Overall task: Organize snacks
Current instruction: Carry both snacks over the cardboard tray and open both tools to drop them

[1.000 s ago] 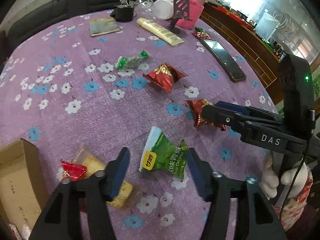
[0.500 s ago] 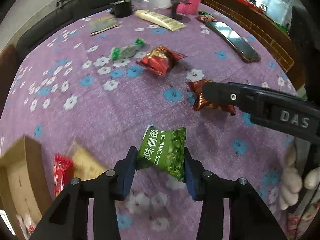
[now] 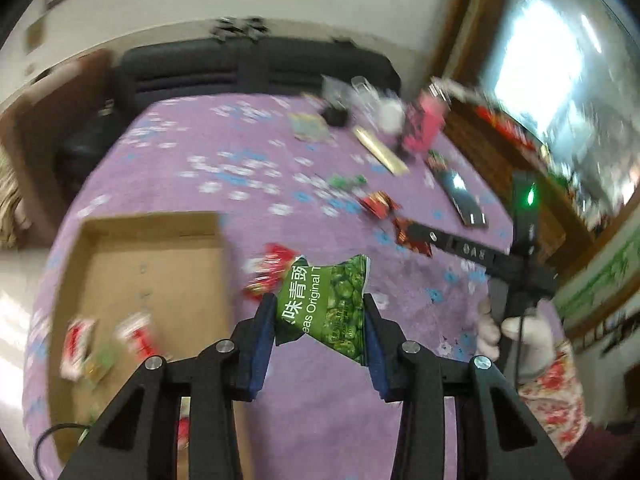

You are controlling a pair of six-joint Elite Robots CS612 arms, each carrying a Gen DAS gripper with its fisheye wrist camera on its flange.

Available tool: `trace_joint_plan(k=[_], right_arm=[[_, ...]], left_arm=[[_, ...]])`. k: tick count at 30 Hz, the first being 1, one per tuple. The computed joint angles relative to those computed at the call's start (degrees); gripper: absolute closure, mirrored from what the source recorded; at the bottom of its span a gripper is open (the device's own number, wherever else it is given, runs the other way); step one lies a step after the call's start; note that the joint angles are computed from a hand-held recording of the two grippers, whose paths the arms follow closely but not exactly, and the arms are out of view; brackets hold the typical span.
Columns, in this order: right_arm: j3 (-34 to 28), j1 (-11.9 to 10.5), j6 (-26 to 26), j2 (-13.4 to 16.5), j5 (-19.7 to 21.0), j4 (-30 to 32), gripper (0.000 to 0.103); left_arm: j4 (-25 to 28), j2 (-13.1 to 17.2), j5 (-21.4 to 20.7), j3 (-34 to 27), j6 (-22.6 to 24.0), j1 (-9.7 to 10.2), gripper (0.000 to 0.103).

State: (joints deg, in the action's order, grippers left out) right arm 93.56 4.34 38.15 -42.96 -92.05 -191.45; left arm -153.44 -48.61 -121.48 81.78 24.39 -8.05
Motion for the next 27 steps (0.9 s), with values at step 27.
trace_joint_plan(k=[27], right_arm=[[-26.1, 9.5, -14.9, 8.6, 6.5, 22.4, 0.048]], left_arm=[[8.5, 11.7, 6.1, -16.6, -10.1, 5.83, 0.06]])
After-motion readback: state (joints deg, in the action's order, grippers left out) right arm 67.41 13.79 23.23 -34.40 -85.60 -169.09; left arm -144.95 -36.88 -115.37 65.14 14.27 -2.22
